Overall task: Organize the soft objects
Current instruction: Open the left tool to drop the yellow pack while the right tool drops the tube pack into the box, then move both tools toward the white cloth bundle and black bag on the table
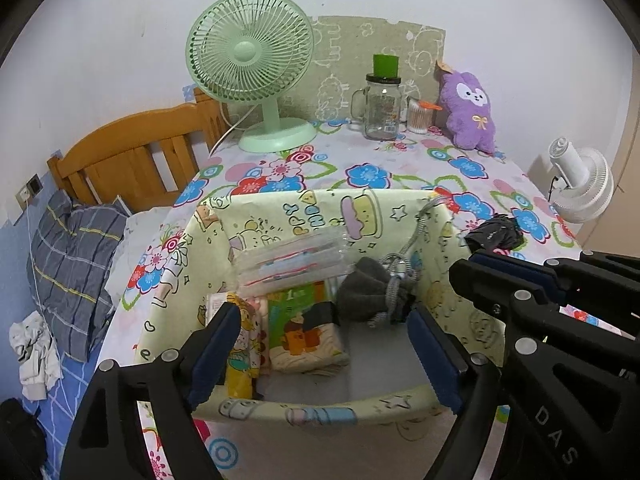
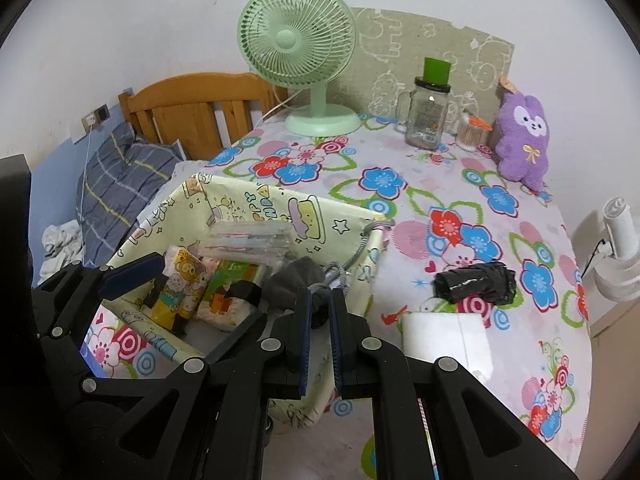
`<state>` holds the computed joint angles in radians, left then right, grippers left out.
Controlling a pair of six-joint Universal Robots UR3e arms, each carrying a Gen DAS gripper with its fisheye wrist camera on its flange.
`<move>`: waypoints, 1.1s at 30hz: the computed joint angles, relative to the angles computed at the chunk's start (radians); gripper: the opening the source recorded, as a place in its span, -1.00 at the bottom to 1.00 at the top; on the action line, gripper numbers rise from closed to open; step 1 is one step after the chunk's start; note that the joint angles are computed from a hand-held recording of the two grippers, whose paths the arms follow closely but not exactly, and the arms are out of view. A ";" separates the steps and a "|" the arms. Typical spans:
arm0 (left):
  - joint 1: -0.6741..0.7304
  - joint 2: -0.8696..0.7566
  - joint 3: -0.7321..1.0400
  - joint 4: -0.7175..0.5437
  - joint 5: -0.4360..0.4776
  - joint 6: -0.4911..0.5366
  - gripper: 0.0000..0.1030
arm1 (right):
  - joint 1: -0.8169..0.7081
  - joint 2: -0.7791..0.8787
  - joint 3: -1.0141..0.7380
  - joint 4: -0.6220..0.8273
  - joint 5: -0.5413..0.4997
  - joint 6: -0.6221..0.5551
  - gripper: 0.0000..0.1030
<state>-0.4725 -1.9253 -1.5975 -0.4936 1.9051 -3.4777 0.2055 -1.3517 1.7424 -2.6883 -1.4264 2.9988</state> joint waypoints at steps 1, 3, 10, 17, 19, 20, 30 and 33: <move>-0.005 0.001 0.001 0.000 0.002 -0.001 0.71 | -0.005 -0.012 0.013 -0.005 0.002 0.000 -0.77; -0.018 -0.001 0.011 -0.003 0.009 -0.004 0.72 | -0.014 -0.035 0.036 -0.013 0.003 0.000 -0.77; -0.068 -0.015 0.047 -0.006 0.031 -0.013 0.77 | -0.054 -0.125 0.127 -0.039 0.017 -0.014 -0.77; -0.116 -0.033 0.098 -0.019 0.053 -0.024 0.83 | -0.107 -0.216 0.203 -0.048 0.038 -0.029 -0.76; -0.127 -0.038 0.114 -0.025 0.058 -0.027 0.85 | -0.124 -0.242 0.220 -0.045 0.047 -0.033 -0.76; -0.134 -0.042 0.125 -0.028 0.061 -0.027 0.85 | -0.136 -0.257 0.231 -0.045 0.054 -0.035 -0.76; -0.196 -0.107 0.240 -0.072 0.075 -0.028 0.87 | -0.246 -0.381 0.326 -0.028 0.097 -0.065 -0.57; -0.201 -0.125 0.278 -0.094 0.039 -0.049 0.87 | -0.304 -0.433 0.379 -0.056 0.136 -0.061 0.62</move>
<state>-0.6732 -2.0508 -1.3197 -0.5875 1.9442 -3.5268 -0.0981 -1.7851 2.1216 -2.7440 -1.2906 2.9376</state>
